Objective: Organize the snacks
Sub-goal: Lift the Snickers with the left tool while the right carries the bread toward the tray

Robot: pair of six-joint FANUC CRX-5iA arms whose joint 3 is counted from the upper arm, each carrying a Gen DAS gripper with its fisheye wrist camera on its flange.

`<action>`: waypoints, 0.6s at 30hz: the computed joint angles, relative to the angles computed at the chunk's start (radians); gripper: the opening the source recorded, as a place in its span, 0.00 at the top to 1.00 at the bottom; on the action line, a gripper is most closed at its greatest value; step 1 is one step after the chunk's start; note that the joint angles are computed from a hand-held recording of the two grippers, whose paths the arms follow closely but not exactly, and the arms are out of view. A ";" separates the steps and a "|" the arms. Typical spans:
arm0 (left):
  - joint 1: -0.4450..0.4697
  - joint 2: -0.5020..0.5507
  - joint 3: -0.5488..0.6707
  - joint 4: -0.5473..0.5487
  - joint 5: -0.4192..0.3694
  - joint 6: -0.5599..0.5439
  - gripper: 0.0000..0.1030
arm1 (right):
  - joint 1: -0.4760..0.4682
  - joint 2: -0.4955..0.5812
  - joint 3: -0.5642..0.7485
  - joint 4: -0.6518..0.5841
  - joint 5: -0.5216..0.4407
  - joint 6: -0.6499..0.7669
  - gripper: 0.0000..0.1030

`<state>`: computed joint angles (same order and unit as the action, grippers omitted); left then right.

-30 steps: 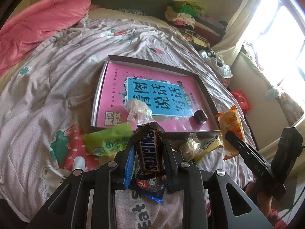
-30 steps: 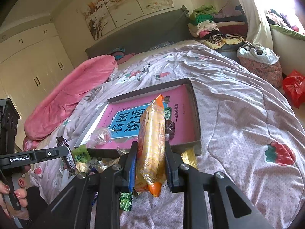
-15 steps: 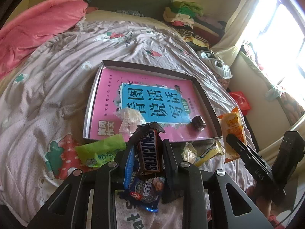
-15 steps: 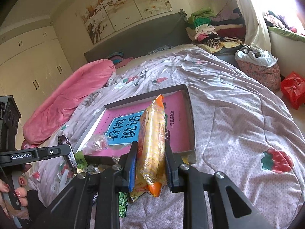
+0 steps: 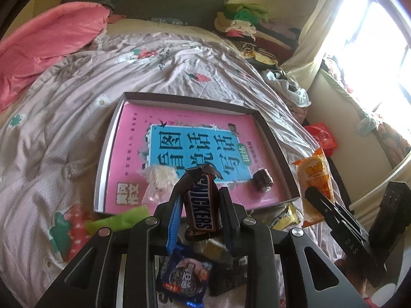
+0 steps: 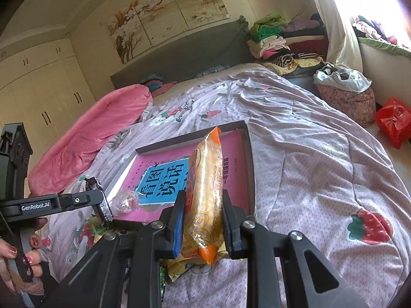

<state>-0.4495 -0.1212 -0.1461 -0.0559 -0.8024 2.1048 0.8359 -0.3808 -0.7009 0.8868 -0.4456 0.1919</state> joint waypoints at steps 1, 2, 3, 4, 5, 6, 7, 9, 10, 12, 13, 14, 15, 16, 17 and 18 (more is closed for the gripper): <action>0.000 0.006 0.005 0.002 0.002 -0.004 0.72 | -0.003 0.002 0.000 0.003 0.002 -0.003 0.75; 0.000 0.010 0.010 0.002 0.002 -0.004 0.72 | -0.002 0.002 0.000 0.004 0.000 -0.005 0.75; -0.001 0.016 0.015 0.002 0.004 -0.005 0.72 | -0.001 0.003 0.002 -0.001 -0.002 0.000 0.75; 0.000 0.021 0.018 0.006 0.006 -0.009 0.72 | -0.003 0.005 0.004 -0.006 0.000 0.004 0.75; 0.000 0.025 0.021 0.007 0.006 -0.011 0.72 | -0.005 0.006 0.005 -0.008 0.003 0.003 0.75; -0.001 0.030 0.024 0.008 0.008 -0.013 0.72 | -0.008 0.006 0.006 -0.011 0.006 0.004 0.75; 0.000 0.035 0.028 0.009 0.008 -0.016 0.72 | -0.010 0.007 0.006 -0.008 0.006 0.001 0.75; 0.002 0.046 0.036 0.010 0.009 -0.022 0.72 | -0.015 0.010 0.008 0.000 0.008 -0.005 0.75; 0.001 0.050 0.040 0.008 0.007 -0.021 0.72 | -0.018 0.013 0.009 -0.003 0.012 -0.004 0.75; 0.005 0.060 0.046 0.012 0.009 -0.024 0.72 | -0.024 0.019 0.012 -0.002 0.015 -0.006 0.75; 0.005 0.064 0.050 0.009 0.008 -0.022 0.72 | -0.027 0.023 0.014 -0.001 0.016 -0.006 0.75; 0.007 0.068 0.053 0.010 0.010 -0.023 0.72 | -0.030 0.024 0.013 0.005 0.017 -0.010 0.75; 0.008 0.071 0.053 0.012 0.014 -0.024 0.72 | -0.034 0.028 0.015 0.007 0.021 -0.008 0.75; 0.009 0.075 0.055 0.010 0.017 -0.023 0.72 | -0.038 0.031 0.014 0.018 0.023 -0.015 0.75; 0.010 0.079 0.058 0.010 0.018 -0.025 0.72 | -0.043 0.035 0.015 0.027 0.026 -0.022 0.75; 0.011 0.086 0.063 0.010 0.018 -0.026 0.72 | -0.047 0.040 0.018 0.027 0.029 -0.020 0.75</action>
<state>-0.4383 -0.0351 -0.0836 -0.0456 -0.7849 2.0787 0.7885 -0.3405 -0.6831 0.9136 -0.4164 0.1722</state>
